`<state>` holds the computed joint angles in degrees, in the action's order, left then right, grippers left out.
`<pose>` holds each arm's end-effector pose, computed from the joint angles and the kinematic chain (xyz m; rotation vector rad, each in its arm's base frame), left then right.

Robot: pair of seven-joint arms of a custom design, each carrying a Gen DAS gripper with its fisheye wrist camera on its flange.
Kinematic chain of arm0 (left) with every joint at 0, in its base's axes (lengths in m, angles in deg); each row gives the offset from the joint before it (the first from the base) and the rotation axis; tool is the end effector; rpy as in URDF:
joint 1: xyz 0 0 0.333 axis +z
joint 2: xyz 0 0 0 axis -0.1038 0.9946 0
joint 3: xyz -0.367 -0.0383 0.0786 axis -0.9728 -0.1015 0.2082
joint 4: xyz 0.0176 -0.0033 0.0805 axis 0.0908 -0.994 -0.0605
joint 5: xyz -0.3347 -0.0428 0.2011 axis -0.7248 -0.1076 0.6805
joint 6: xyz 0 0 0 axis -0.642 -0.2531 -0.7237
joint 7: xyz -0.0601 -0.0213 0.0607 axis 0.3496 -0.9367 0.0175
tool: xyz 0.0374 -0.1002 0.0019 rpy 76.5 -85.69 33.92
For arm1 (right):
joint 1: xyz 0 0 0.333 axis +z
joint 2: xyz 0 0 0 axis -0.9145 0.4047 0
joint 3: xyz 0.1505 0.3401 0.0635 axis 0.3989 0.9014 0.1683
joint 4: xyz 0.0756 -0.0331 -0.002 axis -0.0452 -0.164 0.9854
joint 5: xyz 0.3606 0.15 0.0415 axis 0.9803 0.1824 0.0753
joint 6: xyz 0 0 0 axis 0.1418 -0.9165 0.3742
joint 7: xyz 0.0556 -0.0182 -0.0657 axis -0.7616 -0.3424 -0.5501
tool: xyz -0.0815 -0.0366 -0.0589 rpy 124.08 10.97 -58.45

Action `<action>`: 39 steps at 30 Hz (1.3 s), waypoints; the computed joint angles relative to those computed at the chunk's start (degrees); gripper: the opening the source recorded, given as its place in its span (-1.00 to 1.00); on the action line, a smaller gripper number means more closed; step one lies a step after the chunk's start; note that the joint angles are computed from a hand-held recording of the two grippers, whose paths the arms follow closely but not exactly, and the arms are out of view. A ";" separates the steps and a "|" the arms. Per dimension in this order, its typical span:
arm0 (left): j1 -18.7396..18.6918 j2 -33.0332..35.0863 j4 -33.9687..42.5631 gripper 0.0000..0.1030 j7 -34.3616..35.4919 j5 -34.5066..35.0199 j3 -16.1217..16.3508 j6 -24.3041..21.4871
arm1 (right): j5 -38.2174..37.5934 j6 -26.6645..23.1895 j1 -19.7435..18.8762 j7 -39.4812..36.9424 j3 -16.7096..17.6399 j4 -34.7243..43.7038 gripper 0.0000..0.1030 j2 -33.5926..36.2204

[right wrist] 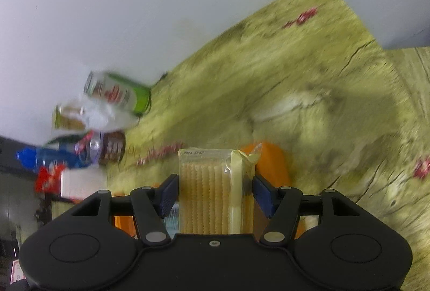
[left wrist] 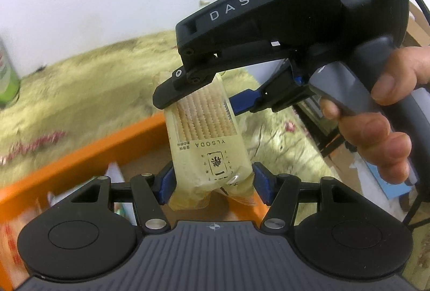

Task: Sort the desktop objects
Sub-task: 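Carry the cracker pack with both grippers toward the orange tray, then lower the cracker pack into the tray beside the walnut biscuit packets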

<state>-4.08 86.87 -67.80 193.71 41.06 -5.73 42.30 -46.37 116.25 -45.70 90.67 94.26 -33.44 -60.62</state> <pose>0.6401 -0.0982 0.5865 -1.1449 2.7125 -0.9755 0.6633 0.3066 0.5905 -1.1379 2.1494 0.1652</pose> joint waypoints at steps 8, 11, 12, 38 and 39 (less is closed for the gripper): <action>1.04 -1.86 -3.73 0.15 -2.21 0.82 1.42 -1.55 | 1.53 -5.56 0.79 -3.02 1.65 3.11 0.13 2.34; 1.15 -1.97 -4.61 0.15 -3.12 1.79 1.74 -2.10 | 2.01 -7.60 1.11 -4.06 1.87 4.50 0.13 3.60; 1.33 -2.27 -5.15 0.15 -3.20 1.95 1.89 -2.39 | 1.97 -8.32 1.27 -4.34 1.86 4.94 0.13 3.96; 2.09 -4.72 -9.05 0.71 0.07 2.18 3.12 -5.54 | -7.73 -15.71 5.45 -2.47 -1.46 10.32 0.34 6.66; 2.32 -5.03 -9.08 0.73 0.67 1.58 3.33 -5.75 | -7.82 -14.49 5.44 -1.40 -1.63 8.95 0.34 5.64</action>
<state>-1.76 81.84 -76.87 194.38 42.63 -2.41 36.56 -54.19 101.76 -40.26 89.27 92.63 -24.49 -54.98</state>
